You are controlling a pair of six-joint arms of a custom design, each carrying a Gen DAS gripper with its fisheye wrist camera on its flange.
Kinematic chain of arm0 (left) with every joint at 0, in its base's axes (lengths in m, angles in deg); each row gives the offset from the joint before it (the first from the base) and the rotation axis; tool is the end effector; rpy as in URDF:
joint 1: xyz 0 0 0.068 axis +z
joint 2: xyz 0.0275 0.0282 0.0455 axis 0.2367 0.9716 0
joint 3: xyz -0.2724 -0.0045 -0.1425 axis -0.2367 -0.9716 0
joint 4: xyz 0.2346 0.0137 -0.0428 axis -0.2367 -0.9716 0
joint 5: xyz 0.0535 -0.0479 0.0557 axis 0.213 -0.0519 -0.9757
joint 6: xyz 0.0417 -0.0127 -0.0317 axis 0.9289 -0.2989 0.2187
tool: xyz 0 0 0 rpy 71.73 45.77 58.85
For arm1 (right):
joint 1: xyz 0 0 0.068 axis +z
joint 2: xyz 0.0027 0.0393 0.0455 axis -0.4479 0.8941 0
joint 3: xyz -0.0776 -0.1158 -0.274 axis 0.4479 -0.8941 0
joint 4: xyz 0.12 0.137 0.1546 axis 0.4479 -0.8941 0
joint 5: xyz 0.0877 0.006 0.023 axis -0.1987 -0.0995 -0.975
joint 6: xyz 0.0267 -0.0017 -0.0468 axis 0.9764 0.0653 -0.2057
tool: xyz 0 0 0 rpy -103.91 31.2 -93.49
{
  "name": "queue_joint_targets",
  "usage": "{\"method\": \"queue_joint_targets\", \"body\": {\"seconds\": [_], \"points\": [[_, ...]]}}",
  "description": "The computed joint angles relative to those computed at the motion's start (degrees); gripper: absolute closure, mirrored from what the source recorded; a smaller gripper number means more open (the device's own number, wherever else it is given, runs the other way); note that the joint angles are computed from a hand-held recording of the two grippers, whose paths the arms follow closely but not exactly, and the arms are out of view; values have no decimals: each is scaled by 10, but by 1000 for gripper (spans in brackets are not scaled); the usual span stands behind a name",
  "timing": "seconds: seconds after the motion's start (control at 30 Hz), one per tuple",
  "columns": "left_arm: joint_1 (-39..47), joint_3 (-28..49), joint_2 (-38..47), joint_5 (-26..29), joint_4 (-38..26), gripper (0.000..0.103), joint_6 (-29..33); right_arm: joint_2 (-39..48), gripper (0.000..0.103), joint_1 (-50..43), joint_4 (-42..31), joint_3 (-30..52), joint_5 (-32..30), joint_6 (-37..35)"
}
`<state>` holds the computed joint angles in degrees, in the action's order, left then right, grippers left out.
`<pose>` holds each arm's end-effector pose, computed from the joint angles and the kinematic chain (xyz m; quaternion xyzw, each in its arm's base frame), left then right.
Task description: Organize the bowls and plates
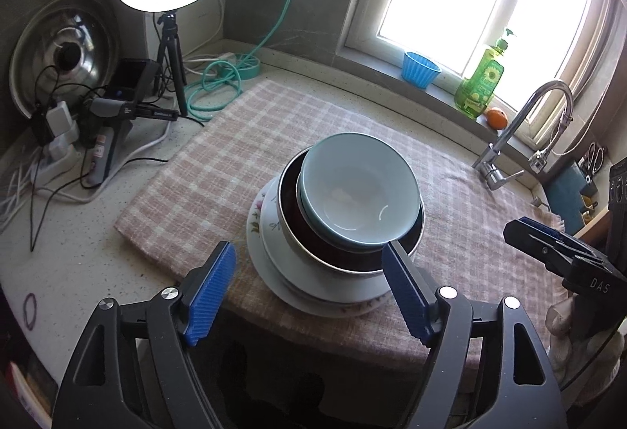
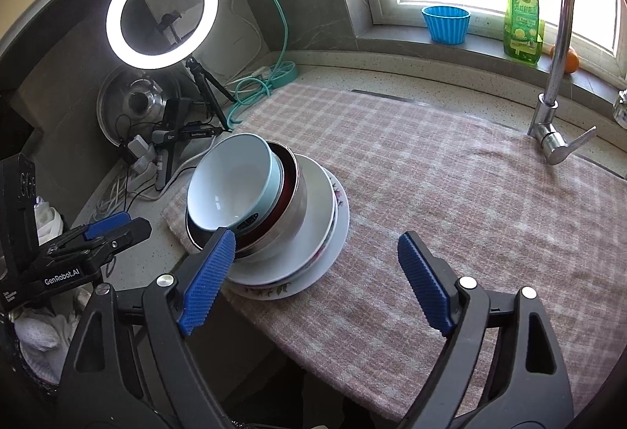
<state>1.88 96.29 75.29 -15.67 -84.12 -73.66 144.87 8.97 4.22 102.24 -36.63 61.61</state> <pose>0.1088 -0.0154 0.2889 -0.1964 0.9160 -0.0366 0.3479 0.2048 0.1574 0.3223 -0.2594 0.9003 0.2328 0.2608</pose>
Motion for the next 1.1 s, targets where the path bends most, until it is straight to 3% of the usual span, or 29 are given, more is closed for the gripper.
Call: {"method": "queue_joint_targets", "body": {"seconds": [0.2, 0.33, 0.6, 1.1], "points": [[-125, 24, 10, -118, -41, 26, -89, -32, 10, 10, 4, -12, 23, -15], [-177, 39, 29, -160, -65, 26, -135, -37, 10, 6, 2, -13, 21, -14], [-193, 48, 50, -168, -72, 26, -155, -45, 10, -4, 3, -9, 22, -8], [-170, 54, 64, -153, -58, 25, -130, -34, 10, -12, 5, -8, 12, -9]]}}
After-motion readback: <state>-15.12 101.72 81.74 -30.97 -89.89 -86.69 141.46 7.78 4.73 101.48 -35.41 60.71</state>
